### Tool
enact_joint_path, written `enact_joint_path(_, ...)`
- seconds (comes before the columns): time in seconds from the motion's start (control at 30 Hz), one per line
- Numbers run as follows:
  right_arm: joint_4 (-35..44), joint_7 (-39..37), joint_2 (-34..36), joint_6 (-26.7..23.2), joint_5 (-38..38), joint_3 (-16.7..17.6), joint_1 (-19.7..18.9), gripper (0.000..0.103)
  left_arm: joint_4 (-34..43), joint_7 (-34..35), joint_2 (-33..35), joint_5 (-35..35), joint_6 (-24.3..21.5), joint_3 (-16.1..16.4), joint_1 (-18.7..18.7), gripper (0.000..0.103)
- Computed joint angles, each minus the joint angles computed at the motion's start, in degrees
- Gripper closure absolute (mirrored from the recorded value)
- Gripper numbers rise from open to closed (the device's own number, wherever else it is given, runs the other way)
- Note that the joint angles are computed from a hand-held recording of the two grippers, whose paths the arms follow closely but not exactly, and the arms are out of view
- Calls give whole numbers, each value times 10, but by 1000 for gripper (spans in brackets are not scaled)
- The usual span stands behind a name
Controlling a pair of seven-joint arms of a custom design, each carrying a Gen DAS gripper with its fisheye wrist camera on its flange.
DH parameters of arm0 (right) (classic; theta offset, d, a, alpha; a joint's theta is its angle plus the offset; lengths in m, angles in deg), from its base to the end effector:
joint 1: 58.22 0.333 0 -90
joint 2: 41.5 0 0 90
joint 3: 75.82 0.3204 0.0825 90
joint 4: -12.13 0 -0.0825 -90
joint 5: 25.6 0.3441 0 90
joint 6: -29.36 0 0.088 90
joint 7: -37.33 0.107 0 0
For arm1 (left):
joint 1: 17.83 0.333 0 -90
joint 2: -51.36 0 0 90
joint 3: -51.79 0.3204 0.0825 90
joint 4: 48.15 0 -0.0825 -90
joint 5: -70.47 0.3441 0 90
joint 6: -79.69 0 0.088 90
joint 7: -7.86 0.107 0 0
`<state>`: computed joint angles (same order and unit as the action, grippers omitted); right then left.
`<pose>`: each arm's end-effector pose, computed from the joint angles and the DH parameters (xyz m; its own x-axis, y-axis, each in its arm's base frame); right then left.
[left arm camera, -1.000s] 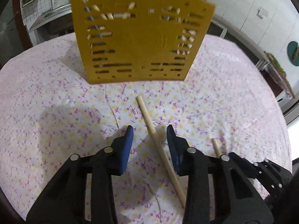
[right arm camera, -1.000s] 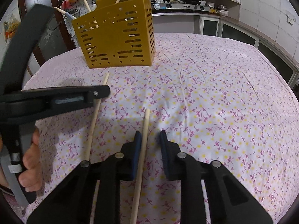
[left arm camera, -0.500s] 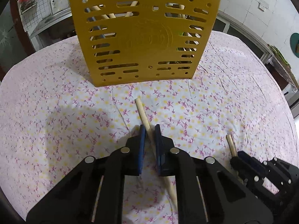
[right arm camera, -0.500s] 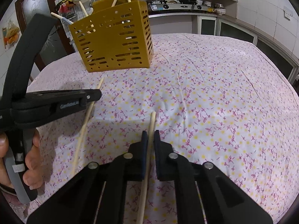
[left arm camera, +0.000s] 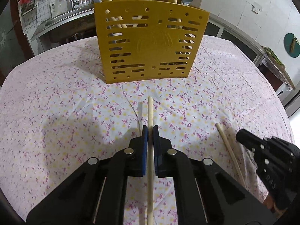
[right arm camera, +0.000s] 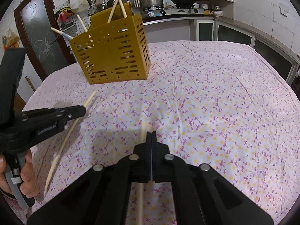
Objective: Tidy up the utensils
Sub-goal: 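Lift the chopstick with the left tool while the right tool raises its chopstick above the holder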
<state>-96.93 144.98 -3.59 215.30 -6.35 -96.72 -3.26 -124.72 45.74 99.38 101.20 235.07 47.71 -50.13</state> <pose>0.5388 0.3693 0.2904 0.1608 -0.9697 -0.1841 -0.7566 -0.0013 -0.6539 0.6039 -0.4470 0.3095 -0.1483 -0.9827 0.1106 -0.8255 0.0615 -0.5611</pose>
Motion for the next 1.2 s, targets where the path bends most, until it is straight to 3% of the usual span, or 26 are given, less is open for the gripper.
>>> enact_joint_path(0.1,5,-17,-3,4,-8,40,-37,103,-24,-8,-14,8,8,6,-2,99)
enact_joint_path(0.2,18,-29,0,-14,-17,59,-53,101,-30,-13,-15,10,9,6,-1,99)
enact_joint_path(0.4,33,-17,10,-30,-33,59,-54,101,-39,-15,-14,8,9,3,5,99)
enact_joint_path(0.53,49,-5,16,-52,-50,66,-62,81,-46,-15,-14,5,15,-1,10,99)
enact_joint_path(0.7,60,32,26,-75,-81,21,-24,81,-42,-6,-10,-1,10,-5,12,99)
enact_joint_path(0.77,65,47,27,-98,-104,-3,-5,97,-37,0,-8,-2,3,-6,10,98)
enact_joint_path(0.83,65,54,19,-103,-113,16,-23,97,-25,11,-2,-10,-9,-13,14,98)
enact_joint_path(0.93,50,70,4,-85,-126,28,-39,97,-20,29,-1,-25,-14,-24,23,99)
enact_joint_path(1.0,38,67,-10,-67,-125,56,-63,97,-30,31,-7,-31,-4,-25,26,99)
enact_joint_path(1.13,6,63,-34,-18,-104,65,-73,97,-87,4,-40,-23,68,-11,25,99)
enact_joint_path(1.2,-9,51,-43,19,-85,83,-88,97,-124,-25,-63,0,117,16,9,99)
